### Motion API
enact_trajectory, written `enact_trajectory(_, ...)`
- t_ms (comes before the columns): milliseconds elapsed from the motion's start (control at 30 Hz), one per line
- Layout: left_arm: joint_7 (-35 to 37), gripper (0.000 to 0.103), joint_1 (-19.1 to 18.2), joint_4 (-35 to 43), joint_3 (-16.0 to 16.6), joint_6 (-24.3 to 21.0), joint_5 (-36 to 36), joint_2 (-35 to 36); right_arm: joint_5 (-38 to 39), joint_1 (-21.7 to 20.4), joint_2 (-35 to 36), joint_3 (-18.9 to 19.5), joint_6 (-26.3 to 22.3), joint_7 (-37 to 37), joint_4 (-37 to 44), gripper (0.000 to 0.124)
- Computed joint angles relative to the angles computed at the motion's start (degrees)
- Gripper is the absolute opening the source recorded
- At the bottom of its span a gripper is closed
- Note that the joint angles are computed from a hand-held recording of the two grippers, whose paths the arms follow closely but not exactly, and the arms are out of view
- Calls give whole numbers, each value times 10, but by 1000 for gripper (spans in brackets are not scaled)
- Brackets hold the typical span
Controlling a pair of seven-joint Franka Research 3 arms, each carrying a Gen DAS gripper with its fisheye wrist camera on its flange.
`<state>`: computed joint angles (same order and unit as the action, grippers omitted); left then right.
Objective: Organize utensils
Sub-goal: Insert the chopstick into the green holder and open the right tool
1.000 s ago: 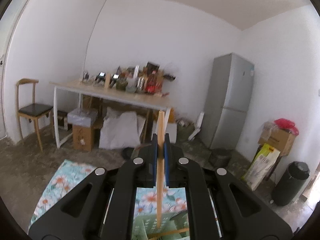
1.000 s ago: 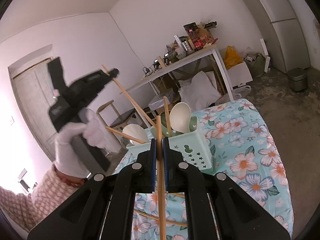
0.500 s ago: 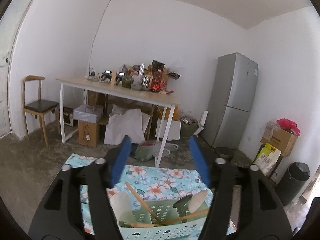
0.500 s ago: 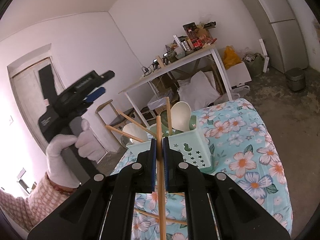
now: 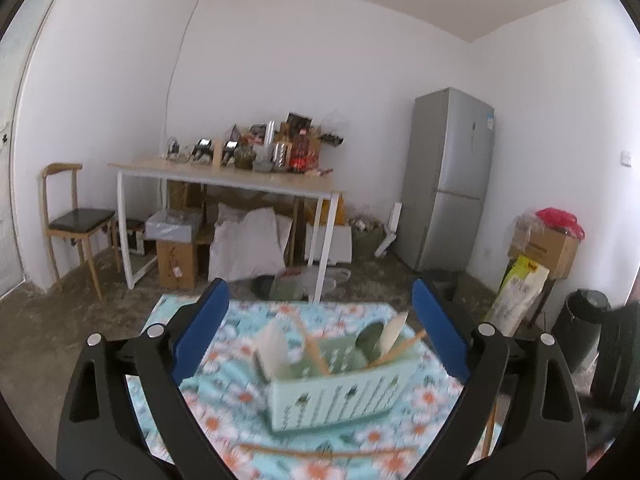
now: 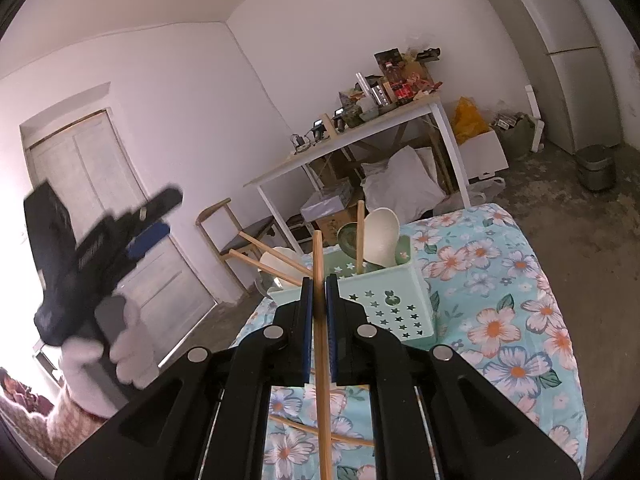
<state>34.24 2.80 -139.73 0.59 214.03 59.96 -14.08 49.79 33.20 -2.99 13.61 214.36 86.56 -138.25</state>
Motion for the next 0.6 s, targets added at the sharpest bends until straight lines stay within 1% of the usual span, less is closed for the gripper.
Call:
enact_trajectory(100,-21,90,10,-16,16,-5,33,-8,-2,1,3,0,-3,-4,7,7)
enact_trajectory(200,-49,90,23,-22,30,-20,82,-9,-5,1,8,0,-4,-7,13,7)
enact_trajectory(300,-73,90,39,-25,36,-32,124,-8,-3,3,12,0,-5,-15,21,7)
enact_trajectory(433,-102,90,58,-31,39,-41,160,-7,0,5,14,0,-8,-21,27,7)
enact_trajectory(600,-93,90,75,-54,33,-50,155,-18,0,8,16,0,-8,-23,30,7)
